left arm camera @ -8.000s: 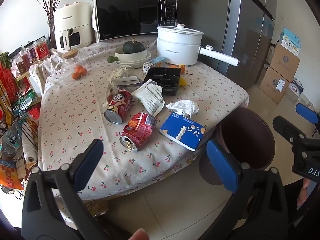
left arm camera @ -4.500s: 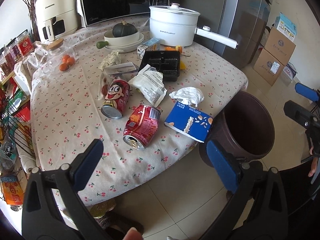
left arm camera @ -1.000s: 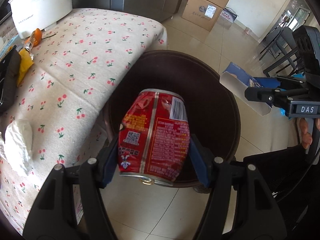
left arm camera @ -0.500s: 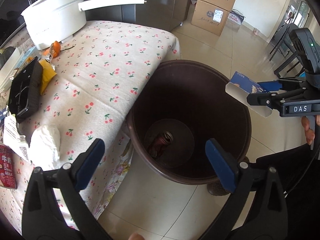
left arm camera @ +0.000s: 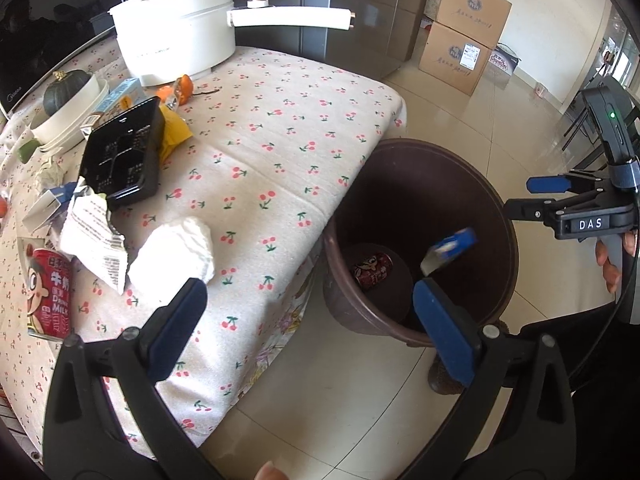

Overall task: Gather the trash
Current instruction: 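Grasp the cartoon-face can with the left tool while the right tool grasps the white tissue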

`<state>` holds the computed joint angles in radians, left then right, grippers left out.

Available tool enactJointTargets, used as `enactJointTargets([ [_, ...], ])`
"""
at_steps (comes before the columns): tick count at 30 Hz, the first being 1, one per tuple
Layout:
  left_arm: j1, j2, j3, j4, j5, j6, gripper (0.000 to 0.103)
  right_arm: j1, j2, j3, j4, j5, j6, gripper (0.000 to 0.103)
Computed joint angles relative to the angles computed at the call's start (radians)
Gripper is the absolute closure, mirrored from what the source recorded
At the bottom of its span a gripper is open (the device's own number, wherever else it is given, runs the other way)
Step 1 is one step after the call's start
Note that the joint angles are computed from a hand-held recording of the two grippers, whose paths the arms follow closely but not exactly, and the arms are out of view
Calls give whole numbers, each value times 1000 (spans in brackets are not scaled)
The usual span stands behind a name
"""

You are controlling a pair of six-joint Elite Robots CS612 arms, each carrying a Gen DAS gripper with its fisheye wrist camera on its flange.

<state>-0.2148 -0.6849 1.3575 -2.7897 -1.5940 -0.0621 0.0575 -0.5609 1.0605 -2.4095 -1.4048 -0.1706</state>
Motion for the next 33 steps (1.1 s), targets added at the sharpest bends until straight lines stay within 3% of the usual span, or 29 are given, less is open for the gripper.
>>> enactJointTargets([
  [17, 54, -51, 65, -33, 47, -101, 0, 54, 8, -60, -19, 44, -39, 18],
  [23, 89, -62, 73, -28, 62, -167, 0, 85, 29, -116, -1, 66, -57, 17],
  [33, 168, -31, 7, 72, 29, -300, 1, 141, 98, -260, 103, 103, -68, 17],
])
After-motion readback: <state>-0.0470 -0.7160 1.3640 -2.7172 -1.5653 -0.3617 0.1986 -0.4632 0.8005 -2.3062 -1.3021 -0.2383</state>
